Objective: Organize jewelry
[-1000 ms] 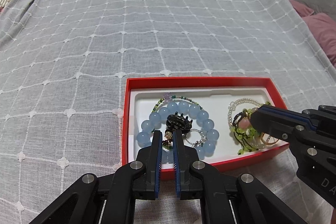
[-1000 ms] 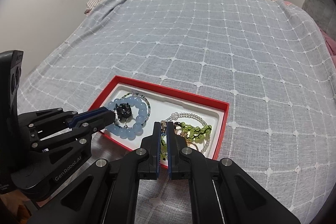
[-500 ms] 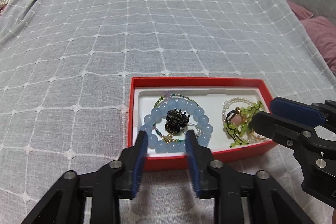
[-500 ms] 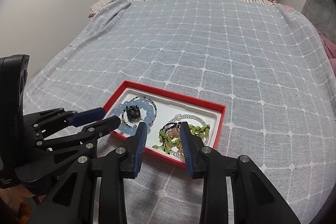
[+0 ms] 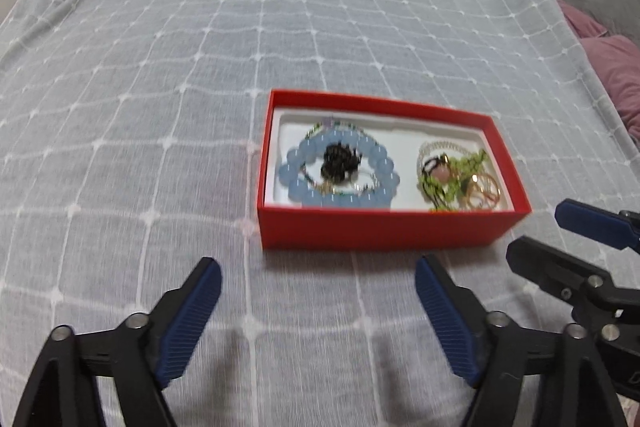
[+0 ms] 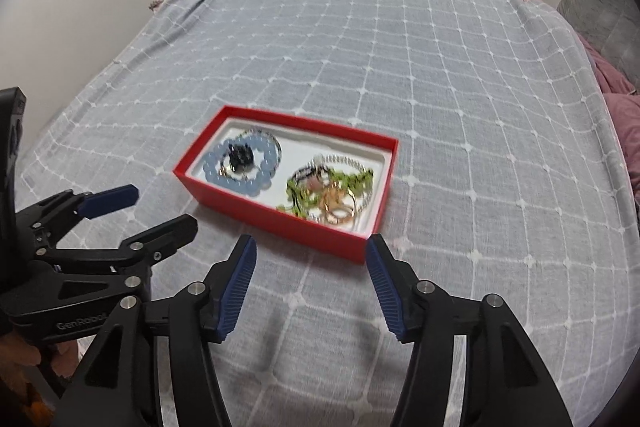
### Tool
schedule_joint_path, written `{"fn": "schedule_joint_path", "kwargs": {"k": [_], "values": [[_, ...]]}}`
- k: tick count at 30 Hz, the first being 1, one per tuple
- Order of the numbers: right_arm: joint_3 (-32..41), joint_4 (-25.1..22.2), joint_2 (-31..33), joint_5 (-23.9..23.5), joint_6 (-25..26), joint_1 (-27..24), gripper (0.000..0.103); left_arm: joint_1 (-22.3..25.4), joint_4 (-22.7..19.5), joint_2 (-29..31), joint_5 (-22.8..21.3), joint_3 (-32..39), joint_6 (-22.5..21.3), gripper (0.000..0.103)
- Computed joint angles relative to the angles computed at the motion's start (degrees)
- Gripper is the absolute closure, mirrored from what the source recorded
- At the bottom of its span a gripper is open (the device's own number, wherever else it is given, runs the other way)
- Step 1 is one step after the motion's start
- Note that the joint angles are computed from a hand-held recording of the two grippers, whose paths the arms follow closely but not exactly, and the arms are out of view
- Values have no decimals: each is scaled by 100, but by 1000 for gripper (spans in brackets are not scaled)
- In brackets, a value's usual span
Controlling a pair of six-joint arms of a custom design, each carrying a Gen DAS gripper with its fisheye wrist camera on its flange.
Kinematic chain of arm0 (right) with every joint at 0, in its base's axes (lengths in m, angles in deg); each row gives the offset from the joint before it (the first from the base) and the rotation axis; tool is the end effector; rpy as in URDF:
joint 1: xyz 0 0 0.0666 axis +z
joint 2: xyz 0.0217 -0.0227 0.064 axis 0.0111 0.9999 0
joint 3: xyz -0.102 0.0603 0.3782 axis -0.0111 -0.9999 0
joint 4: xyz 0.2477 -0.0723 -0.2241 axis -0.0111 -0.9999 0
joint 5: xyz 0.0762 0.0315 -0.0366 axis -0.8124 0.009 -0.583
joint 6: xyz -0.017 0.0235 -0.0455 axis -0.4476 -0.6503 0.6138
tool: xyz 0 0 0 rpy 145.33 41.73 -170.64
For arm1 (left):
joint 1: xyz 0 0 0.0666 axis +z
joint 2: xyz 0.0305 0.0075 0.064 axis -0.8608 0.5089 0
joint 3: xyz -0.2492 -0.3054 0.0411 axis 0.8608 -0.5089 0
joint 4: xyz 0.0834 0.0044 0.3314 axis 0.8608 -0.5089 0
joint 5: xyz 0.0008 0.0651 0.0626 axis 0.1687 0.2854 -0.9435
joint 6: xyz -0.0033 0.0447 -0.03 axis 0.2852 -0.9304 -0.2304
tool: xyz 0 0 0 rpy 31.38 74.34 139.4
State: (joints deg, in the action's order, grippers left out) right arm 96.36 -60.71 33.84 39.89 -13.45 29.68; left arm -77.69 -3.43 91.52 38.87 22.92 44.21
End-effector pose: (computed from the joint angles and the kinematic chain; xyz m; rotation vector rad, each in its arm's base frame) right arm 0.4608 0.2561 0.5318 -0.5600 2.4431 0.2607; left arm 0.4428 -0.1421 0.5099 -0.1268 2.4824 -0.1421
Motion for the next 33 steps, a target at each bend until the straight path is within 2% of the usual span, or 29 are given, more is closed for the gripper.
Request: {"fn": "schedule_joint_path", "kwargs": {"k": [7, 13, 19, 21, 33], "values": [[-232, -267, -138, 175, 0, 99, 40, -96, -308, -150, -300, -163, 79, 5], [-424, -286, -267, 244, 4, 89, 36, -131, -530, -237, -484, -305, 144, 1], [-534, -371, -276, 380, 35, 81, 35, -104, -702, -263, -585, -409, 196, 1], [-555, -405, -269, 419, 15, 82, 28, -83, -730, -269, -609, -440, 189, 1], [-603, -444, -259, 573, -14, 93, 26, -80, -784, -241, -529, -402, 165, 1]]}}
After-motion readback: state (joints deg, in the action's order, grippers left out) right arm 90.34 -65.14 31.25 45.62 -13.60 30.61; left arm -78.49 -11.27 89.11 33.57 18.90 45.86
